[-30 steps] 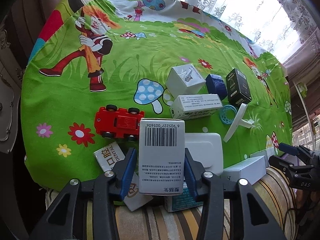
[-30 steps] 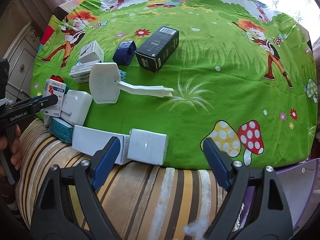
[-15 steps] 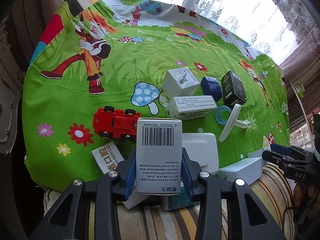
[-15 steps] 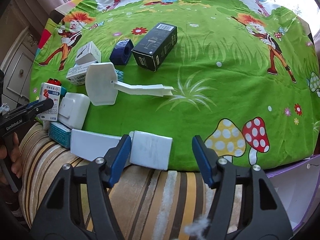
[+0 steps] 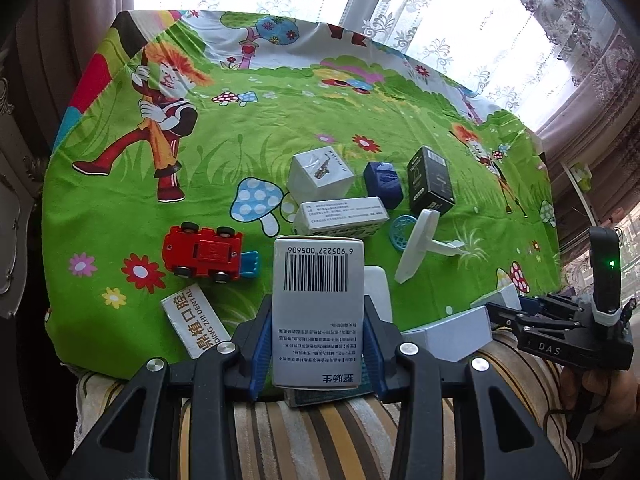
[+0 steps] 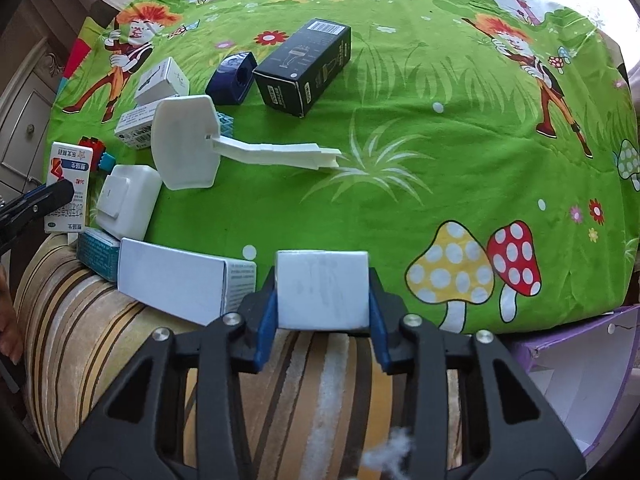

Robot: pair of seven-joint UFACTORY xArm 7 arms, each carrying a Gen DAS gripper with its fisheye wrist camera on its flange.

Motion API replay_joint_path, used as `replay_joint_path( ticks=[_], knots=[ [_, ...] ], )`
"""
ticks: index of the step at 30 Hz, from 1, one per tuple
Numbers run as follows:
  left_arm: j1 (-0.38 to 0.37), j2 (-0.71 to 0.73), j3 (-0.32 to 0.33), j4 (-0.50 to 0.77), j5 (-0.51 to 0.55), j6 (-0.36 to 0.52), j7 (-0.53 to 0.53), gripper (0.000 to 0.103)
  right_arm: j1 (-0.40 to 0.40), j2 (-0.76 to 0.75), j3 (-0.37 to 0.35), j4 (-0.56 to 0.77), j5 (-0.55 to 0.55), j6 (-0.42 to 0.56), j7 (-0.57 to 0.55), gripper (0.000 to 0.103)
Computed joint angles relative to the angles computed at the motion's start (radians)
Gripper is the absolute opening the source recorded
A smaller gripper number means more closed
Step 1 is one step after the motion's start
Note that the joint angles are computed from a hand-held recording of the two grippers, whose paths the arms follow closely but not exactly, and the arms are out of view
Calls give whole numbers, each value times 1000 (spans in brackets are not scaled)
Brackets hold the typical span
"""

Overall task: Organize rigid objects
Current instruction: 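Grasp a barcode white box with the left gripper while the right grasps a white box, then carry both boxes over the purple storage box and open both grippers inside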

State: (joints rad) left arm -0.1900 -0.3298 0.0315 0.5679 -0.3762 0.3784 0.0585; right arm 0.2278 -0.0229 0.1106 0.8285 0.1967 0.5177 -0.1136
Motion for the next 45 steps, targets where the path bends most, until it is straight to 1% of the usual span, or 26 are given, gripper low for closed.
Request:
replay_joint_path(
  ticks=[2,7,13,18,21,29,34,39,45],
  knots=[
    [-8,-12,-5,0,-2,3,-1,41,-1,-21,-2,-20,9,-27,-5,43],
    [-54,-38,-22,12,-26,12,-8,41,1,-95,-26,-78,111,-72,-65,43],
    [-139,-20,-56,61,-59,16,-4,40,-3,-213,-70,-169,150,-112,-94,43],
    [-202,18,-87,119,-89,21,10,40,-24,-345,-136,-261,159,-120,-136,43],
    [-232,52,-114,160,-96,18,13,41,-65,-420,-173,-314,139,-114,-138,43],
    [-296,155,-188,279,-108,44,32,40,-218,-567,-252,-427,44,-72,-138,43],
    [-321,212,-232,344,-97,73,34,40,-290,-600,-300,-470,21,-48,-175,44],
    [-350,265,-267,400,-124,120,70,40,-350,-628,-332,-505,8,-22,-219,43],
    [-379,334,-309,465,-156,188,109,41,-406,-631,-357,-511,16,-21,-248,43]
  ],
)
